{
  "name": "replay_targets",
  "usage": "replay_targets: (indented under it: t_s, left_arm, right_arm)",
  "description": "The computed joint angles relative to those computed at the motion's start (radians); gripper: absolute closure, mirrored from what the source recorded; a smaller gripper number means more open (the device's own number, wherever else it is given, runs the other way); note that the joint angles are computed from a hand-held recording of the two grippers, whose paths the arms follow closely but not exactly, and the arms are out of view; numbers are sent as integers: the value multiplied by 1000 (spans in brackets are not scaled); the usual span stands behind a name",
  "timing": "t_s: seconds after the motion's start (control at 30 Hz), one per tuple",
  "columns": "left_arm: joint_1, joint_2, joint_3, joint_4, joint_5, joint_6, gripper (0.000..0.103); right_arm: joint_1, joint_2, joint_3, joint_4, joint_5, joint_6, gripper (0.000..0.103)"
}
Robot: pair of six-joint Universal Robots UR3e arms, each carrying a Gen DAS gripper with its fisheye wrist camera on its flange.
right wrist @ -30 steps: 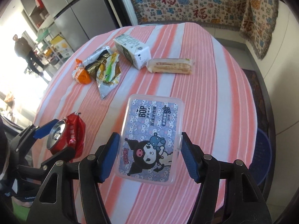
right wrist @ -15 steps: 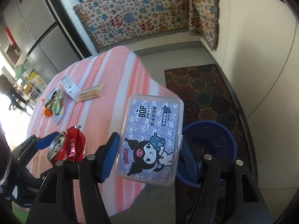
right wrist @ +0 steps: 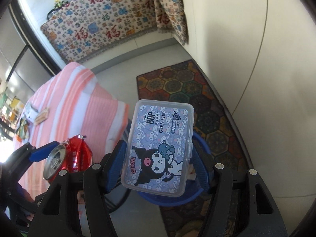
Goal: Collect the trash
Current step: 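Carry the can and box to the blue wastebasket and open both tools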
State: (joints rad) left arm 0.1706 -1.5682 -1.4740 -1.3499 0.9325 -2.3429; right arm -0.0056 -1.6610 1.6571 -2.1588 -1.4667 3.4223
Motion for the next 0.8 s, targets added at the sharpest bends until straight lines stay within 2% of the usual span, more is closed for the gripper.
replay_targets:
  t_s: [0.4,0.43,0.5,0.57,0.8]
  left_arm:
    - [-169,-121,-32,211,117,-84,26]
    - [-179,-127,-35,217,122,-85,25]
    - [-201,-155,-26,240,140,-99,24]
    - [-220,-179,-21,271,158,-124,24]
    - [-188,-131,-48,267,133,-138,24]
  right_arm:
    - [-103,-17,94,-86,78,-19,35]
    - [-109,-21,108,-102,89,-14,34]
    - [-124,-33,135,-133,102,1,26]
    - [-140,-51,153,-147,110,14,24]
    - [-131,-91,179,-180,61,32,21]
